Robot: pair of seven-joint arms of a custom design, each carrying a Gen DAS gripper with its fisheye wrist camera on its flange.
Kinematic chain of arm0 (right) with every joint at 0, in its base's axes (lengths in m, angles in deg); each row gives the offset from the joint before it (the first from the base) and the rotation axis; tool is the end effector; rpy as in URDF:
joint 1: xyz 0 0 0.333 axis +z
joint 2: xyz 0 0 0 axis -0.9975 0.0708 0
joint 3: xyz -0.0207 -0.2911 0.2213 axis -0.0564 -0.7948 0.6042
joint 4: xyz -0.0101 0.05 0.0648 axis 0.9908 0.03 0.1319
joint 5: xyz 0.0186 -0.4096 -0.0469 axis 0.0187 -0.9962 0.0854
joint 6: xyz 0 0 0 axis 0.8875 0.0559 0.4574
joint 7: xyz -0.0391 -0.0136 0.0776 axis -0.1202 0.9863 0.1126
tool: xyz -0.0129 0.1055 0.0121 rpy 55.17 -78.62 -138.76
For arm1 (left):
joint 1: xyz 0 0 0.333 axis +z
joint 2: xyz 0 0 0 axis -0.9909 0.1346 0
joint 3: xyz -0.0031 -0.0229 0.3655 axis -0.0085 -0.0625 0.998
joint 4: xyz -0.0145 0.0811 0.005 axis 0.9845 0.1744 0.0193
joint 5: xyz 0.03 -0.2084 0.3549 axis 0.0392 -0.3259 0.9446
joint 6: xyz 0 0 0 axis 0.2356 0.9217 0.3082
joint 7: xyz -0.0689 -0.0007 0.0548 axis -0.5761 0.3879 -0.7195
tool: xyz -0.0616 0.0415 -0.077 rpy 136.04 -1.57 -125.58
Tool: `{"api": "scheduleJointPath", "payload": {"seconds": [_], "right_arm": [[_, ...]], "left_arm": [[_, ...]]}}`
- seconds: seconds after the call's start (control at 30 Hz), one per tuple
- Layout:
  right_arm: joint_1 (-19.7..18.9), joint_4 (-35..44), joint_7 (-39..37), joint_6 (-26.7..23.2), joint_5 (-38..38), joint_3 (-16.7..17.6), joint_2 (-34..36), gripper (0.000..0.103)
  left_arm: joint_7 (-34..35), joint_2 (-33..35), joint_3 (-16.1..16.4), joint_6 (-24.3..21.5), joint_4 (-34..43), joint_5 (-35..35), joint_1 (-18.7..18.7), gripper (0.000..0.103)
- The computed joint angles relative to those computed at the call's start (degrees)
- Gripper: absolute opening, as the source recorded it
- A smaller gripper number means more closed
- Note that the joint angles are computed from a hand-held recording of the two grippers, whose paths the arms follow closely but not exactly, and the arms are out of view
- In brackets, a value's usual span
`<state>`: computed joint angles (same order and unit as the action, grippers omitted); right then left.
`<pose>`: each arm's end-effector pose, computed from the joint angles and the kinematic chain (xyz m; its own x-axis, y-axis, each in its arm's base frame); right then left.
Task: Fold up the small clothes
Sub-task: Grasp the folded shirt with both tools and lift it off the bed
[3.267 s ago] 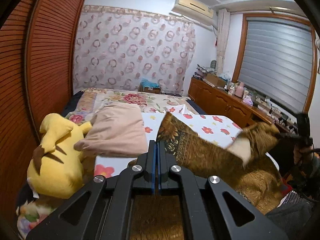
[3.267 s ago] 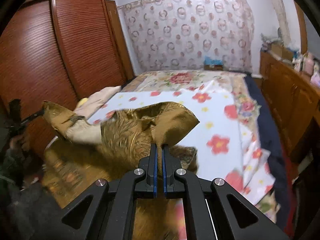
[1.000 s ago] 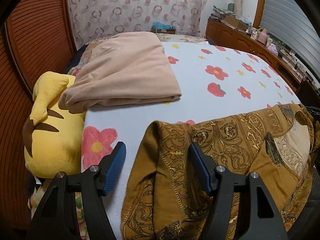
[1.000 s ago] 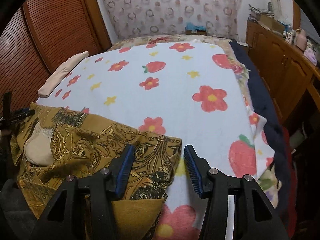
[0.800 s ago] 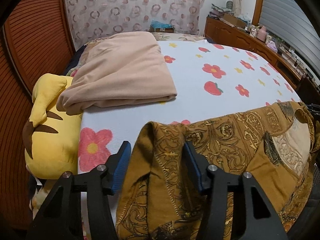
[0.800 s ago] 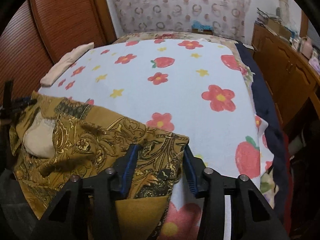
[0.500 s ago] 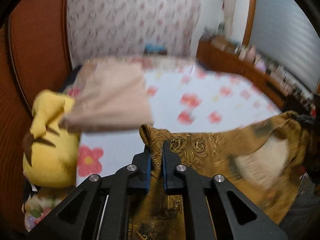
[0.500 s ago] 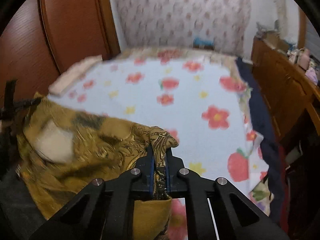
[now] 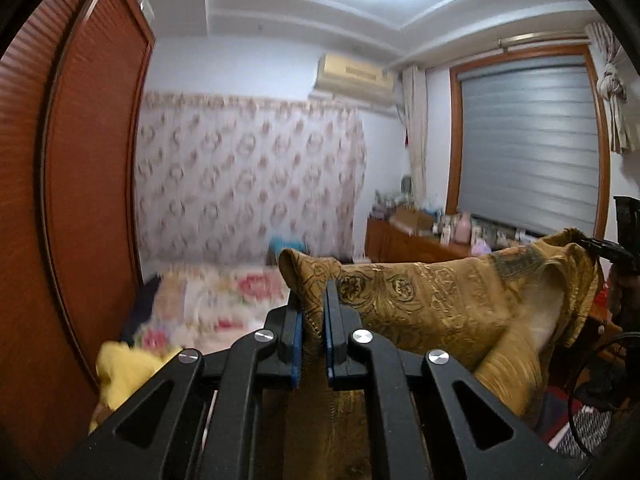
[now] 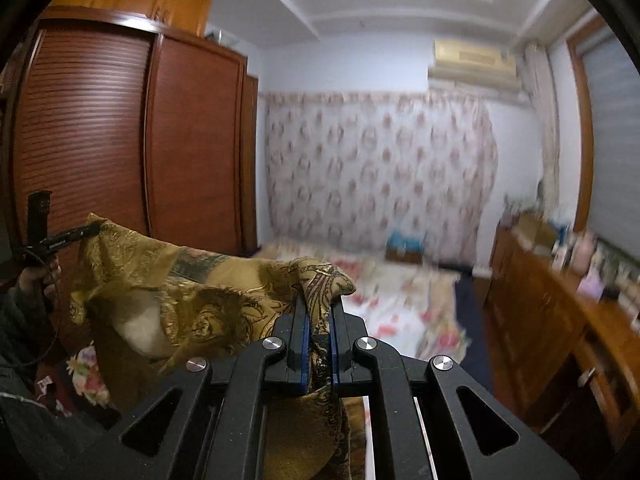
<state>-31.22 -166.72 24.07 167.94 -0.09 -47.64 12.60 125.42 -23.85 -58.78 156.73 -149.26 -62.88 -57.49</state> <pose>0.4429 -0.0185 0.7079 0.4714 -0.8785 0.0777 -0.1029 -0.1423 -0.9845 0.4334 -0.2170 0.6743 -0.1581 -0.9843 0.0787 -0.2021 -0.0458 -0.9783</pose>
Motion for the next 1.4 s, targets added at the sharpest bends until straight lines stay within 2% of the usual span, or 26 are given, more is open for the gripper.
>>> {"api": "scheduleJointPath", "payload": {"seconds": [0.17, 0.33, 0.43, 0.53, 0.63, 0.7, 0.73, 0.8, 0.9, 1.07, 1.17, 1.3, 1.37, 1.4], "right_arm": [[-4.0, 1.6, 0.0, -0.2, -1.2, 4.1, -0.3, 0.007], [-4.3, 4.4, 0.6, 0.9, -2.0, 5.4, 0.0, 0.007], [-2.9, 5.7, 0.6, 1.8, -2.8, 5.2, -0.3, 0.007], [-1.2, 7.2, 0.7, 1.2, -3.3, 3.4, 0.6, 0.007], [0.8, 7.7, 0.3, 0.5, -2.3, -0.1, 2.9, 0.007], [1.1, 7.5, 0.1, 0.9, -2.0, -0.2, 3.9, 0.007], [1.2, 7.3, 0.0, 0.9, -1.7, -0.3, 4.1, 0.007], [-1.1, 7.9, 0.5, -1.0, -1.6, 1.8, 4.1, 0.007], [-4.0, 9.8, -0.3, -4.1, -0.8, 4.0, 3.3, 0.007], [-5.4, 8.9, -3.1, -3.5, 0.6, 5.9, 0.5, 0.007], [-6.7, 8.0, -3.5, -3.0, 0.3, 7.5, -1.5, 0.007], [-7.8, 9.3, -3.4, -3.5, -0.3, 8.7, -1.8, 0.007], [-7.9, 10.4, -3.0, -4.1, -0.1, 8.6, -0.8, 0.007], [-8.2, 10.9, -2.7, -4.6, 0.1, 8.6, 0.1, 0.007]], "left_arm": [[1.1, -1.3, 1.0, 1.7, 1.5, 0.0, 0.2, 0.009], [2.9, -1.8, 0.3, 3.2, 4.4, -1.5, 2.4, 0.009], [3.8, -1.7, -0.7, 3.0, 6.3, -2.5, 4.3, 0.009], [4.2, 0.2, -2.2, 1.8, 7.8, -2.6, 6.0, 0.009], [3.4, 1.3, -6.3, 1.0, 8.3, -2.5, 10.6, 0.009], [2.5, 1.0, -8.6, 1.4, 8.0, -2.4, 13.3, 0.009], [2.2, 1.1, -8.7, 1.6, 7.8, -2.3, 13.3, 0.009], [1.9, 1.3, -9.3, 1.5, 8.4, -2.0, 14.0, 0.009], [1.8, -0.2, -8.2, 2.4, 8.0, -1.8, 13.1, 0.009], [2.6, -2.8, -4.9, 3.4, 7.4, -2.2, 9.8, 0.009], [3.3, -3.7, -4.5, 3.6, 7.7, -2.6, 9.6, 0.009], [3.5, -3.6, -5.6, 3.6, 8.6, -3.2, 11.2, 0.009], [3.5, -3.1, -7.0, 2.9, 9.4, -3.3, 12.7, 0.009], [3.4, -2.2, -8.9, 2.3, 10.3, -3.1, 14.8, 0.009]]}}
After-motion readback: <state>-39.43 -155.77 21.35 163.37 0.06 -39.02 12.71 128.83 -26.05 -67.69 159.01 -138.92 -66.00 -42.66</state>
